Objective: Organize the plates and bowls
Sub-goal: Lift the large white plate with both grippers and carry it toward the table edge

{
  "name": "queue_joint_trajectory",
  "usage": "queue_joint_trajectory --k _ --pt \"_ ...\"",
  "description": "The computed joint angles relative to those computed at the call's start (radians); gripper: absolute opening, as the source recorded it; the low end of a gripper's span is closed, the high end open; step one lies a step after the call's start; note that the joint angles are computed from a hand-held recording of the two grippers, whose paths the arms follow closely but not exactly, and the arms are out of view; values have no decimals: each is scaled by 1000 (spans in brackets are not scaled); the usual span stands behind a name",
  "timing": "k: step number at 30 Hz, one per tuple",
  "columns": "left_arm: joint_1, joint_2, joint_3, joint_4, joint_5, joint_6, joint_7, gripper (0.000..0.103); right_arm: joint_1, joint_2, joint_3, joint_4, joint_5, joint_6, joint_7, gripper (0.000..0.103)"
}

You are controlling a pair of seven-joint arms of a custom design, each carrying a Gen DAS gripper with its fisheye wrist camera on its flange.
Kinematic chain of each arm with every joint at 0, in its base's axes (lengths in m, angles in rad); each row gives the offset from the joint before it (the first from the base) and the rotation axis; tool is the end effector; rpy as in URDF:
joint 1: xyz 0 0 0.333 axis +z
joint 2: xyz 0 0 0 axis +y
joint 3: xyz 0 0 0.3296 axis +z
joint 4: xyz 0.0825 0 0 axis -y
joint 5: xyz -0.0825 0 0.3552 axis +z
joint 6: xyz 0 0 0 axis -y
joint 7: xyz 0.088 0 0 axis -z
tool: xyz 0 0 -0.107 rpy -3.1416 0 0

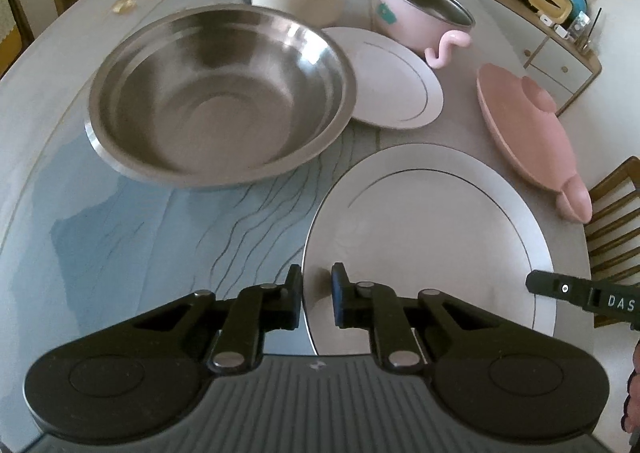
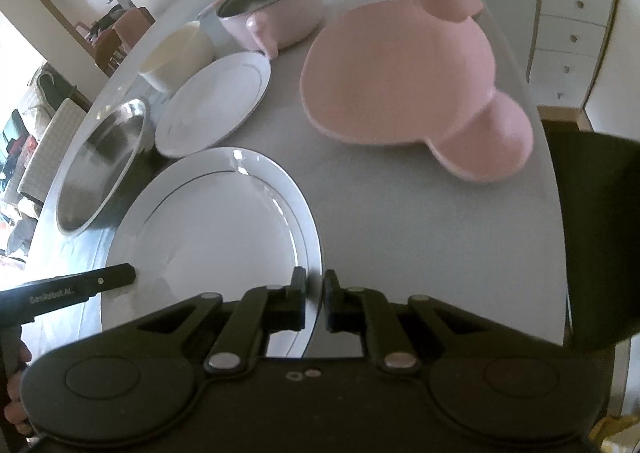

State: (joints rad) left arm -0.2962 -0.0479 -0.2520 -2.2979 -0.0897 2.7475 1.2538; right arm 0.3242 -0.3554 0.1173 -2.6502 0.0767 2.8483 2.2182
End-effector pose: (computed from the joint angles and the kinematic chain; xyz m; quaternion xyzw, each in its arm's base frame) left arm 0.4478 -0.2708 0.4543 -0.6284 0.7378 -0.2376 0.0651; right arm 0.3759 0.1751 0.4515 -0.5830 0.7654 -0.0650 0.2647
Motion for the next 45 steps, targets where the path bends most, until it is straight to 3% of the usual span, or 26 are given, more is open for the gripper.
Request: queue_joint_trajectory --k 14,22,31,37,45 --pt "15 -212 84 -201 -156 -43 178 13 60 -19 116 13 -47 -28 192 8" --pt "84 -302 129 -279 -135 -42 225 13 84 108 168 128 -154 -16 320 8" --pt "170 -338 173 -317 -95 -27 287 13 150 295 154 294 -289 3 441 9" --pt "192 -326 203 -308 -108 -24 339 14 206 354 122 359 -333 -6 480 9" --pt "240 -290 194 -279 -80 -7 362 16 269 435 85 474 -425 -63 539 10"
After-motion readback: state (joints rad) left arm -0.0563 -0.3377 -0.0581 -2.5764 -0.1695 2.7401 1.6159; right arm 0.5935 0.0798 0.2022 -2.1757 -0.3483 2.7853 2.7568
